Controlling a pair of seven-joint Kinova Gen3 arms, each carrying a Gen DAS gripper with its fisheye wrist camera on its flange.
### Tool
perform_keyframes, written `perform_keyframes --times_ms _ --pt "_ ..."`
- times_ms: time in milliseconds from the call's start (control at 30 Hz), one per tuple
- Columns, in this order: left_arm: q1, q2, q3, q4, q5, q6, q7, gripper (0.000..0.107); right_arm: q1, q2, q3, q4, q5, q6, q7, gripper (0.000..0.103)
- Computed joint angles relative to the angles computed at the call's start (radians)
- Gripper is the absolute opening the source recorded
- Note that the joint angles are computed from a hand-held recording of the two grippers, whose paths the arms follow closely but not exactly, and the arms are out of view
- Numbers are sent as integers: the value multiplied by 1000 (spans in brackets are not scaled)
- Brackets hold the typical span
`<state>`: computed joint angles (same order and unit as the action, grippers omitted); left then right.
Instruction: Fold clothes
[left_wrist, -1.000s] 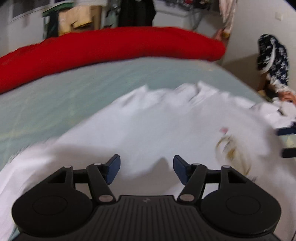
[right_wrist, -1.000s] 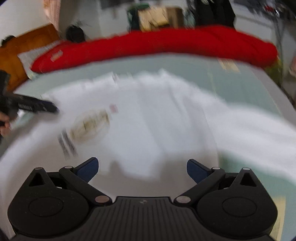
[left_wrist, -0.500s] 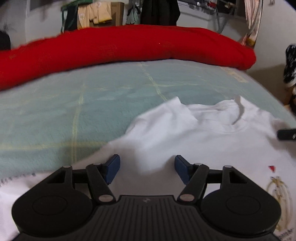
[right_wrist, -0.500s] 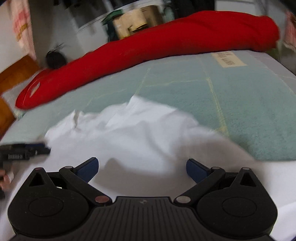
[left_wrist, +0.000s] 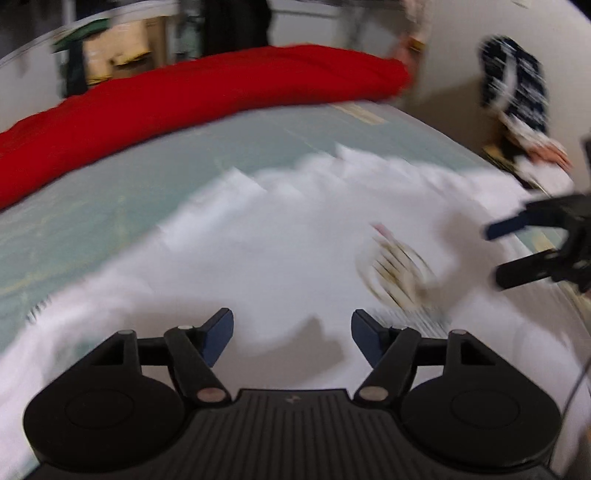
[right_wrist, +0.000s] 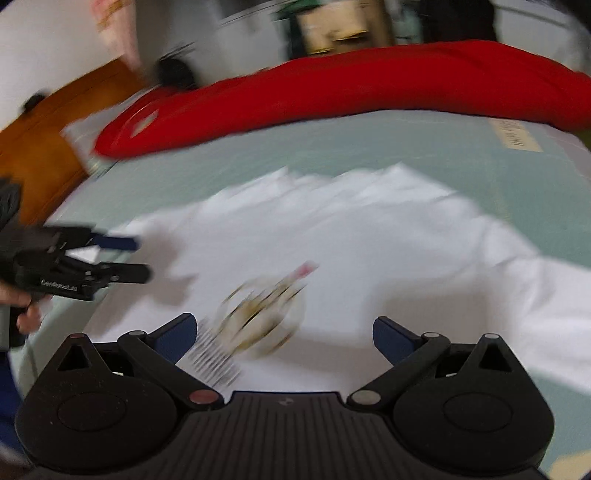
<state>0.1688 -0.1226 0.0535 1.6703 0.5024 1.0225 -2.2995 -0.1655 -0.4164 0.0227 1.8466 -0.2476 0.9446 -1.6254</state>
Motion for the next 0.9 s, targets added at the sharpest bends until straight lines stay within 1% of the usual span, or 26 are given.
perform_keyframes --times_ms 33,100,167,233,267,300,400,533,633,733,767,833,900 --pt "4 -24 -9 30 11 8 -38 72 0 -15 -43 14 17 16 -15 103" --pt "15 -82 -21 108 13 -7 -109 72 15 -50 -130 53 63 23 -70 103" --pt "23 -126 -33 170 -1 -14 -146 72 9 -74 -177 92 78 36 -119 103" --pt "28 -176 -47 237 -13 -32 -181 72 13 -121 -220 144 96 30 -182 103" --pt "29 -206 -69 274 -1 -47 -207 72 30 -146 -260 162 122 21 -213 103" --pt "40 -241 -109 308 11 -46 -218 73 42 -174 -300 174 145 29 -245 103" --pt "22 -312 -192 349 27 13 -222 75 60 -233 -403 170 203 110 -316 103" --pt "-9 -454 -254 419 -10 60 -209 77 94 -303 -491 169 238 192 -400 103" --pt "-20 -521 -315 446 -24 113 -154 77 135 -363 -558 165 242 244 -470 103" --pt "-37 -574 -315 454 -47 118 -115 77 183 -422 -588 194 221 230 -541 103" --pt "-40 -578 -296 443 -61 122 -95 77 195 -436 -596 203 218 221 -553 103" --pt "-28 -595 -277 439 -55 93 -73 77 223 -455 -624 210 219 211 -567 103" --pt "16 -600 -278 441 -31 67 -69 77 241 -466 -652 209 225 214 -563 103"
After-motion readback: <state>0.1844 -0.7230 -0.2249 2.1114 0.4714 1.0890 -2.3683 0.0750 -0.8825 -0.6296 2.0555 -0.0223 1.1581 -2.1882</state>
